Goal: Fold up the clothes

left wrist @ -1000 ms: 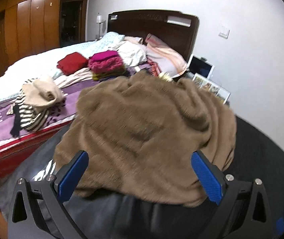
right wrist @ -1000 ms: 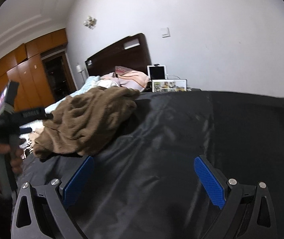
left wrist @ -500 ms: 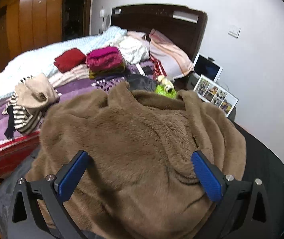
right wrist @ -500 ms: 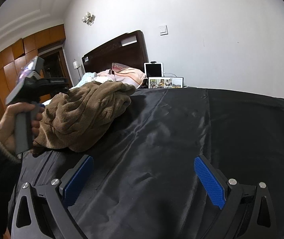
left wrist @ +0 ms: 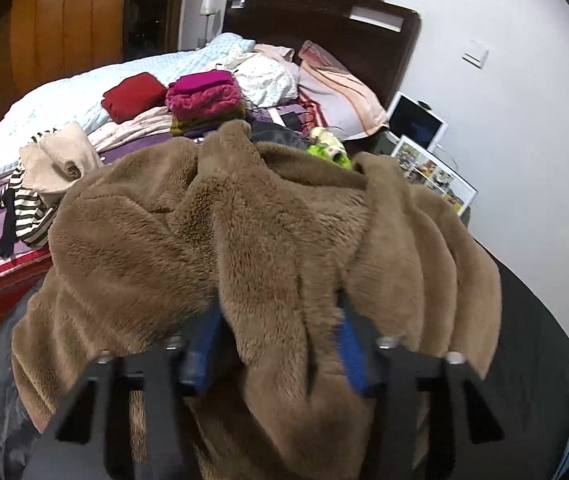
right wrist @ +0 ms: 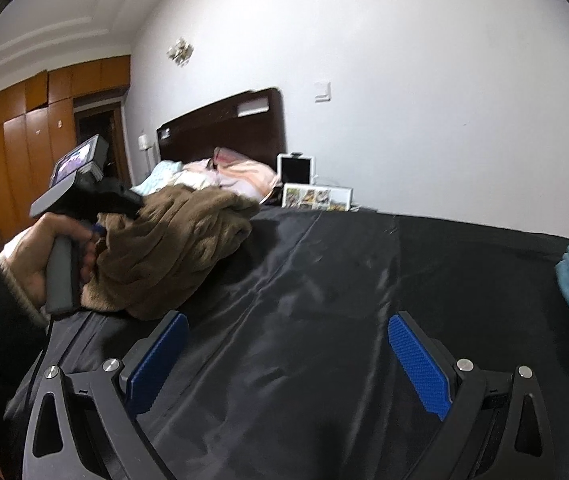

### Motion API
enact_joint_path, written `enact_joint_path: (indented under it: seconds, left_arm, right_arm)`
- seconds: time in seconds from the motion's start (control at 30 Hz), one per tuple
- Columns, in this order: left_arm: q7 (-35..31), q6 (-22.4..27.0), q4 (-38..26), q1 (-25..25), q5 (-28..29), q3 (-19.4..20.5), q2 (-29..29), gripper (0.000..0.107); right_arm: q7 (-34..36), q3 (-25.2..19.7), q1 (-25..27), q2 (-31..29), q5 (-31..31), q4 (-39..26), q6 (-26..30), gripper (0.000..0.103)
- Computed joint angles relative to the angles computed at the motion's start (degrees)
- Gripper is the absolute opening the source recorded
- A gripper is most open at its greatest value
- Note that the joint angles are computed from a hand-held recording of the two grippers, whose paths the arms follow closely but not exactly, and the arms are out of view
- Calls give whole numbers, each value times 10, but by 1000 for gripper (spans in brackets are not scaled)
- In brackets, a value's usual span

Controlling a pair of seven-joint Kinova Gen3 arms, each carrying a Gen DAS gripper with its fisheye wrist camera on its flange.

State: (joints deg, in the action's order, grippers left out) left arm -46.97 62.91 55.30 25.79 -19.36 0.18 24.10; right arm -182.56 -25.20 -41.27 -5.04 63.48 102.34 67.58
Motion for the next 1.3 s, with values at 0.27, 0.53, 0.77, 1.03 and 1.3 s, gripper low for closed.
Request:
enact_joint_path:
  seconds: [0.27,0.53,0.77,1.03,1.3]
  left_arm:
    - [9,-54,109,63,-52,21,-51,18]
    - [-8,-91,194,111,-70,69,-95,17]
    - [-36,-92,195,128,-25,91,-79,17]
    - [-33,-86,164,213,-75,101,-61,18]
    - [-28,-81,125,302,-90,105,-36,18]
  right_arm:
    - [-80,-9,9,-16,11,10,57,67]
    - [-110,-19,19,-38,10,24,91,55]
    - [-46,-1,74,-107,-67,37,91,60]
    - [68,55,160,-198,-126,42,149,84]
    - [216,200,214,-260,-214,58,162,84]
